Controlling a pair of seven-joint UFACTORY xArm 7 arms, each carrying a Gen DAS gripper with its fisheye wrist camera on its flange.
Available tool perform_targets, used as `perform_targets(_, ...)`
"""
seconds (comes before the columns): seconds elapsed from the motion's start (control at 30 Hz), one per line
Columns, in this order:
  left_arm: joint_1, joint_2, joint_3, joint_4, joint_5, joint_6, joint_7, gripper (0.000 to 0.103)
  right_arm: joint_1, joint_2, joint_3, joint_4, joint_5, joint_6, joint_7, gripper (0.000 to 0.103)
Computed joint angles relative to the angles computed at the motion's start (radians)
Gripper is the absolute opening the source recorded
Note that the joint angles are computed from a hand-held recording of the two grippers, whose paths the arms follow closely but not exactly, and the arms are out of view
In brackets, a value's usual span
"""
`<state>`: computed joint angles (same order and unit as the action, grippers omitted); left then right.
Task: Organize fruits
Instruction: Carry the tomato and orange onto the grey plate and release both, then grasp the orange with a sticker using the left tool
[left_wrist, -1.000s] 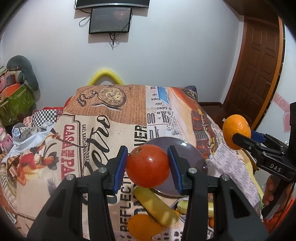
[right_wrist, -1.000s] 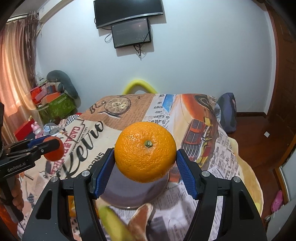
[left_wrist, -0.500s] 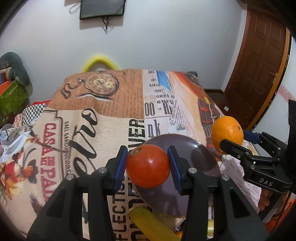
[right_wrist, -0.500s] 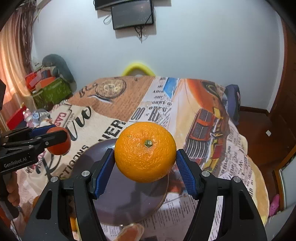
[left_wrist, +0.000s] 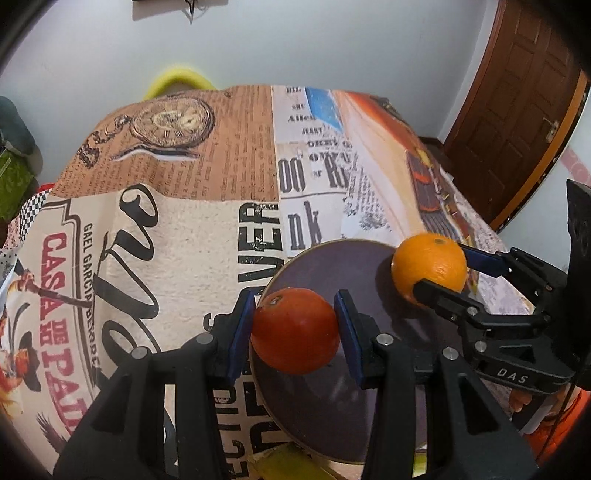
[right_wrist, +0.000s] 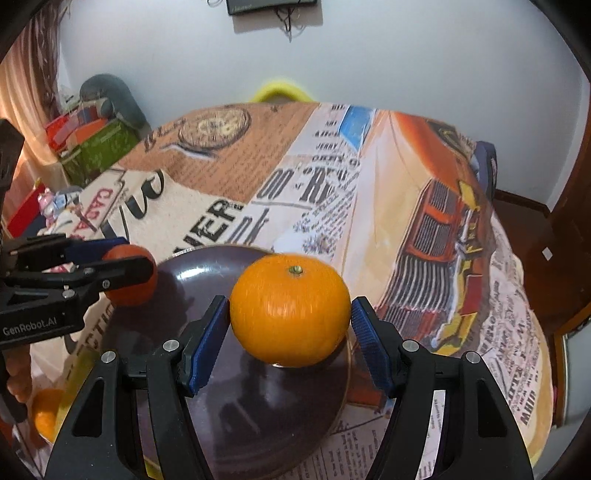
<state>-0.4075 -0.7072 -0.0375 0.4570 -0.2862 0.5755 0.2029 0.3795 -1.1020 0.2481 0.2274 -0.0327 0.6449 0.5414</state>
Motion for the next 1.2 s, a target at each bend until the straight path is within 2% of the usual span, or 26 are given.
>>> perform_targets(0.27,0.015,0.059,-0.032,0.024,0.035,0.022,-0.020,0.045,0.003,0.023,-0.005,0.016,-0.006,0.009,-0.025,0.064)
perform_targets(0.33,0.012,0.044,-0.033,0.014,0.035,0.004,-0.021,0.050,0.008,0.016,-0.017,0.010,0.004,0.010,-0.029,0.065)
perform_targets(0.4,0.016,0.020,-0.040,0.002,0.043,-0.009,-0.033,0.059,0.017,-0.001,-0.026,0.007,0.015,0.019,-0.035,0.065)
perform_targets(0.53,0.020,-0.028,-0.044,-0.010,0.064,-0.006,-0.056,0.061,0.014,-0.054,-0.006,0.009,0.015,0.052,-0.024,0.065)
perform_targets(0.87,0.035,-0.289,-0.061,-0.062,0.131,0.087,-0.093,0.061,0.055,-0.216,0.072,0.045,0.019,0.211,0.039,0.065)
perform_targets(1.2,0.051,-0.582,-0.054,-0.101,0.157,0.269,-0.124,0.061,0.122,-0.347,0.156,0.104,0.044,0.378,0.096,0.065)
